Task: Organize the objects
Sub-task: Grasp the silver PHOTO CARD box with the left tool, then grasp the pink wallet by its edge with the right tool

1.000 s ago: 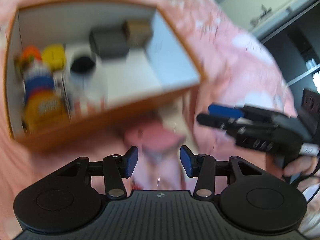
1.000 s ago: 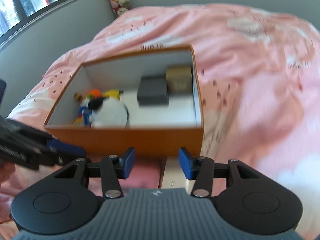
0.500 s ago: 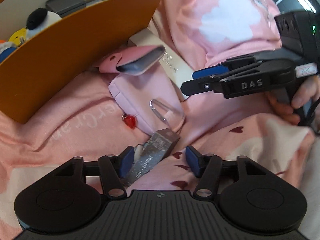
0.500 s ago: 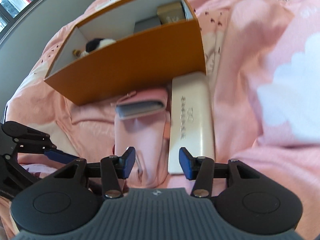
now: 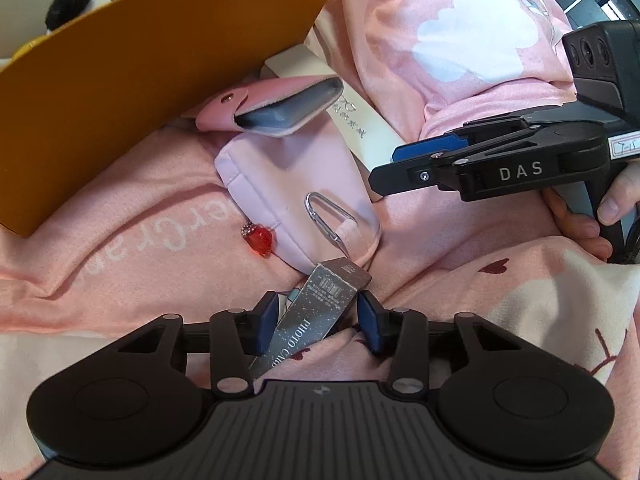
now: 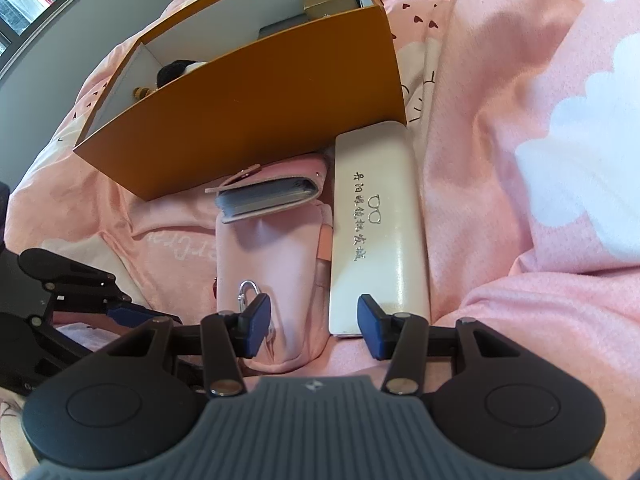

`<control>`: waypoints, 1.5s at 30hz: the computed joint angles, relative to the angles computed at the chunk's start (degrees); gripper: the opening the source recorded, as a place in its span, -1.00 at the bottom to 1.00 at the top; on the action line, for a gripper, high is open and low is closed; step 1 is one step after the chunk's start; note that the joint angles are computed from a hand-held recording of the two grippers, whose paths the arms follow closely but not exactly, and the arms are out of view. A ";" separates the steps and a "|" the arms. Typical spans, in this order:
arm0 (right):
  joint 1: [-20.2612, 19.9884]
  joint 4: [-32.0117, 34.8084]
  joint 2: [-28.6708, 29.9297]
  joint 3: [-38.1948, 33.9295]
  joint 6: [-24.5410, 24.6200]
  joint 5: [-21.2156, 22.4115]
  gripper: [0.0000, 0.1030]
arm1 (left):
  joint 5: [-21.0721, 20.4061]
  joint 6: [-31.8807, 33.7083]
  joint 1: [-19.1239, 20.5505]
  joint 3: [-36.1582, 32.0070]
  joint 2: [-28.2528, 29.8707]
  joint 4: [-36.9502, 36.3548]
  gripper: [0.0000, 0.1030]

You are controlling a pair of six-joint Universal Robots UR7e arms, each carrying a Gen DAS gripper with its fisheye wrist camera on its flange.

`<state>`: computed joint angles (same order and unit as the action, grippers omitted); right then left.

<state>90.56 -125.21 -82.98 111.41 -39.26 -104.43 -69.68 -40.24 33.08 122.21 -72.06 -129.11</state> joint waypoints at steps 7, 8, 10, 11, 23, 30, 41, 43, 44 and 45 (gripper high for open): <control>0.39 -1.76 -0.02 0.19 -0.09 -0.06 -0.02 | 4.66 -5.23 -2.07 1.12 -1.98 -0.50 -0.43; 0.49 -2.08 -0.03 0.25 -0.28 -0.12 -0.02 | 5.58 -6.40 -2.18 1.40 -2.37 -0.78 -0.45; 0.64 -2.41 0.07 0.25 -0.81 -0.23 -0.02 | 6.93 -9.32 -1.94 2.31 -3.54 -2.16 -0.47; 0.68 -2.50 0.17 0.22 -0.92 -0.28 -0.02 | 7.71 -10.66 -1.74 2.94 -4.22 -3.33 -0.47; 1.74 -5.83 1.03 0.55 -2.74 -1.65 -0.02 | 15.14 -20.26 -1.24 4.07 -3.85 -4.39 -0.47; 2.30 -4.34 1.45 -0.08 -3.42 -1.08 -0.02 | 11.76 -22.64 -0.91 3.73 -4.10 -1.12 -0.40; 4.14 -3.06 1.96 0.82 -8.49 -1.67 -0.04 | 13.89 -25.57 -1.14 5.56 -4.47 -3.92 -0.45; 4.65 -5.52 2.88 0.82 -9.96 -2.63 -0.17 | 14.98 -25.86 -1.68 5.95 -4.96 -4.65 -0.47; 4.91 -6.72 3.41 0.77 -10.87 -3.14 -0.24 | 15.48 -26.09 -1.90 6.14 -5.21 -5.13 -0.48; 5.13 -8.16 3.86 0.81 -11.71 -3.40 -0.24 | 15.86 -26.20 -2.06 6.29 -5.51 -5.42 -0.50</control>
